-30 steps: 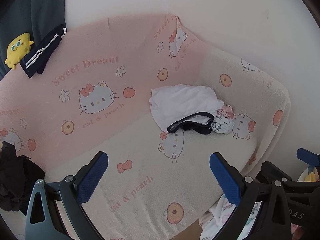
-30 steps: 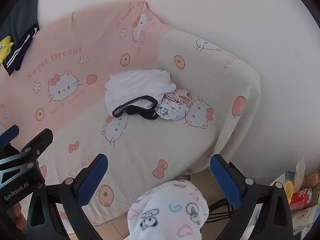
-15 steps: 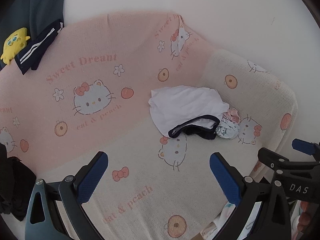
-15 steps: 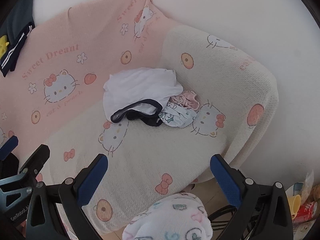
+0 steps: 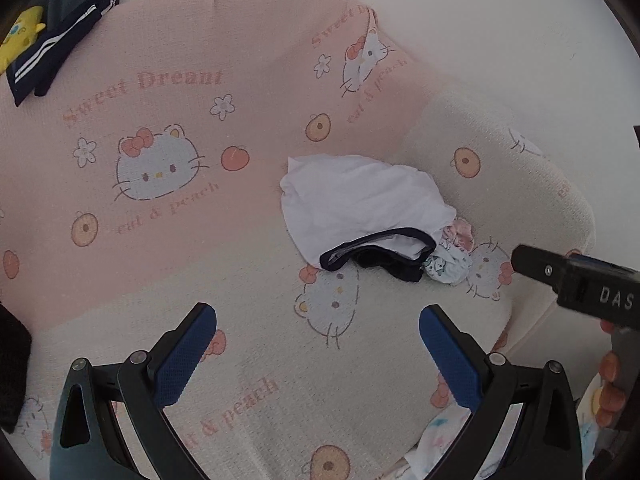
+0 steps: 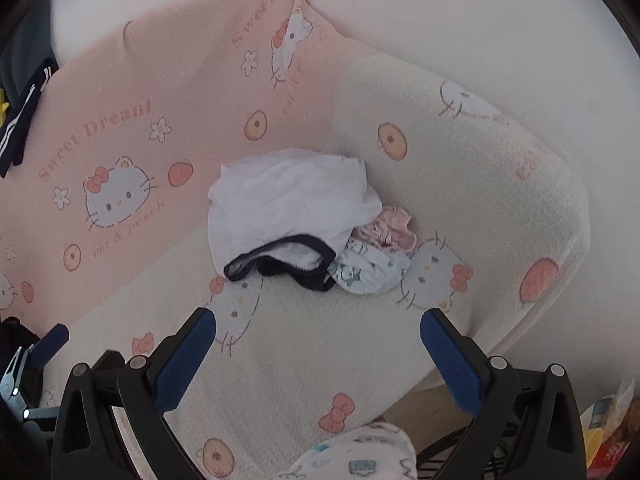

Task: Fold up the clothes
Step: 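Move both grippers toward the white navy-trimmed shirt on the sofa, then lower the right gripper onto the shirt's navy hem while the left gripper approaches it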

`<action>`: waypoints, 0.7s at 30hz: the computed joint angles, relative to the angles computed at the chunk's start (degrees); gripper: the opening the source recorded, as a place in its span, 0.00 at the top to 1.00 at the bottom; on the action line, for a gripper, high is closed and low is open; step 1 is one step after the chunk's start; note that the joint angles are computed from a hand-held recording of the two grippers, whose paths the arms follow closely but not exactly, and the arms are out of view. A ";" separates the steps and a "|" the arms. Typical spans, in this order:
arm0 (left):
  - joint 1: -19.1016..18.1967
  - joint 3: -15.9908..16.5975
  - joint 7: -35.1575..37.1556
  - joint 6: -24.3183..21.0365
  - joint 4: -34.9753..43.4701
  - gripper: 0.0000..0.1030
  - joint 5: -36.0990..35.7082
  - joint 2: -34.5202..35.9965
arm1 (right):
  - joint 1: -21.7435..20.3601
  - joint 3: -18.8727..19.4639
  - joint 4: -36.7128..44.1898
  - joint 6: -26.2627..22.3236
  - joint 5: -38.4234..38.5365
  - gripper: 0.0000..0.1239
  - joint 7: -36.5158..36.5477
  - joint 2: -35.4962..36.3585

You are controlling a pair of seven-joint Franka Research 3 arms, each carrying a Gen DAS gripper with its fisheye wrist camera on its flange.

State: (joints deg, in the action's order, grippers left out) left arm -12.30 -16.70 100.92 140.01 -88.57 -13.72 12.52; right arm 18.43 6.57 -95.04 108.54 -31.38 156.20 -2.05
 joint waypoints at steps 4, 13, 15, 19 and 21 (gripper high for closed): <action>0.40 -0.70 1.08 -1.31 3.04 0.00 -2.40 1.99 | -0.42 -1.09 6.70 -2.77 -3.14 0.18 -3.55 3.49; -1.52 -0.14 -1.61 -1.63 10.39 0.00 3.79 8.39 | -2.48 -4.65 4.99 3.41 2.09 0.18 -6.73 5.72; -2.17 -0.06 -2.07 -1.96 12.73 0.00 5.91 10.40 | -3.32 -5.15 2.32 6.89 4.60 0.18 -6.25 5.39; -3.25 -0.15 -2.47 -2.93 17.45 0.00 8.85 14.36 | -5.00 -5.80 -3.33 15.02 8.39 0.18 -5.97 4.86; -3.92 0.06 -3.02 -3.50 19.58 0.00 10.26 16.20 | -5.82 -6.15 -6.35 20.21 8.90 0.18 -6.35 4.60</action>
